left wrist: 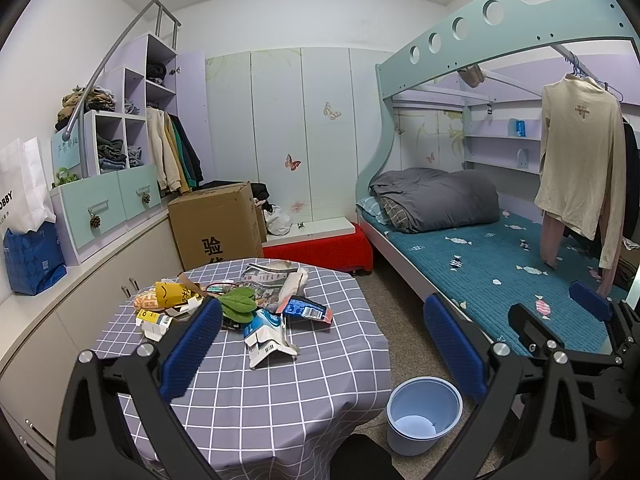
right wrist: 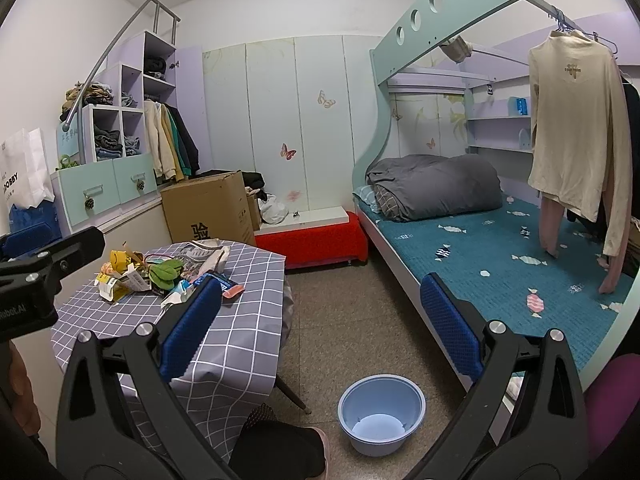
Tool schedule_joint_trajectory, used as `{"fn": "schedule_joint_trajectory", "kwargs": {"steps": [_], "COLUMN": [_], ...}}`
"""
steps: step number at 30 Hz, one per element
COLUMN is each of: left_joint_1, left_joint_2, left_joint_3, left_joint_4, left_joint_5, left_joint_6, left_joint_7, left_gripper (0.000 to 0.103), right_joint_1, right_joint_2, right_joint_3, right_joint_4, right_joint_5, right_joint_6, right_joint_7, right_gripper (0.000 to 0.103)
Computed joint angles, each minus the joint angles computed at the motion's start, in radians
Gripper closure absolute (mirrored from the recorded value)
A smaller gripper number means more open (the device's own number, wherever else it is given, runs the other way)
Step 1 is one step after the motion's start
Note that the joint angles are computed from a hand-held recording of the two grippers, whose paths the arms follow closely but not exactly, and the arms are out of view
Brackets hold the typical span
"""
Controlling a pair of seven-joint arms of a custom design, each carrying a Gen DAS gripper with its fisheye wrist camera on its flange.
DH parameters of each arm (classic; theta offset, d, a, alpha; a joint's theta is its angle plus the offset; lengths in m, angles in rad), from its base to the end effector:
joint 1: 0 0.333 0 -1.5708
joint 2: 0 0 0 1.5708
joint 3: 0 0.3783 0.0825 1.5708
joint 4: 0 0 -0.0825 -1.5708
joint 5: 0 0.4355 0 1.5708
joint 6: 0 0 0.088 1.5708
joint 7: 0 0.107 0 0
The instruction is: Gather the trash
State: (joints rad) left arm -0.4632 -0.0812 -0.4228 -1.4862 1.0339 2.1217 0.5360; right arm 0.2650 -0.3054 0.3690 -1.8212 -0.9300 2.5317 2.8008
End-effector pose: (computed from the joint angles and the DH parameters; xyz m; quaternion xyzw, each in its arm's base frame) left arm 0.3991 -0.4542 0.8656 -0.5457 0.6031 -0.3822 0.4386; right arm 0.4059 0.3653 0.8247 -0.5496 0.5733 -0.3816 0.4730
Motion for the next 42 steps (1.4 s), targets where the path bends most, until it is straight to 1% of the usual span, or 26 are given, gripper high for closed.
{"fn": "schedule_joint_trajectory", "kwargs": {"steps": [5, 8, 13, 14, 20, 28, 42], "left_joint_1": [0.0, -0.001, 0.0, -0.004, -0.01, -0.024, -0.029], "left_joint_2": [0.0, 0.0, -0.001, 0.01, 0.01, 0.024, 0.023], "left_joint_3": [0.0, 0.0, 0.001, -0.007, 0.004, 0.001, 0.008], "left_joint_4": [-0.001, 0.0, -0.002, 0.014, 0.015, 0.037, 0.035], "left_joint_5": [0.001, 0.002, 0.0, 0.006, 0.005, 0.012, 0.01], "left_joint_6": [0.002, -0.001, 0.003, -0.009, -0.004, -0.025, -0.022], "left_joint_7": [-0.003, -0.003, -0.001, -0.001, 0.002, 0.008, 0.009], "left_gripper": [0.004, 0.004, 0.004, 0.004, 0.004, 0.004, 0.004], "right_joint_1": [-0.001, 0.002, -0.002, -0.002, -0.004, -0.001, 0.004], "right_joint_2": [0.002, -0.007, -0.006, -0.006, -0.004, 0.001, 0.004], "right_joint_3": [0.004, -0.006, -0.003, -0.002, 0.002, 0.0, -0.006], "right_joint_4": [-0.001, -0.012, -0.01, -0.009, -0.008, -0.006, -0.008], "right_joint_5": [-0.011, -0.005, 0.004, 0.005, 0.006, 0.007, 0.011], "right_joint_6": [0.002, 0.012, 0.015, 0.014, 0.012, 0.011, 0.014], "right_joint_7": [0.016, 0.01, 0.004, 0.003, 0.003, 0.002, -0.001], "right_gripper": [0.006, 0.006, 0.006, 0.006, 0.006, 0.006, 0.006]}}
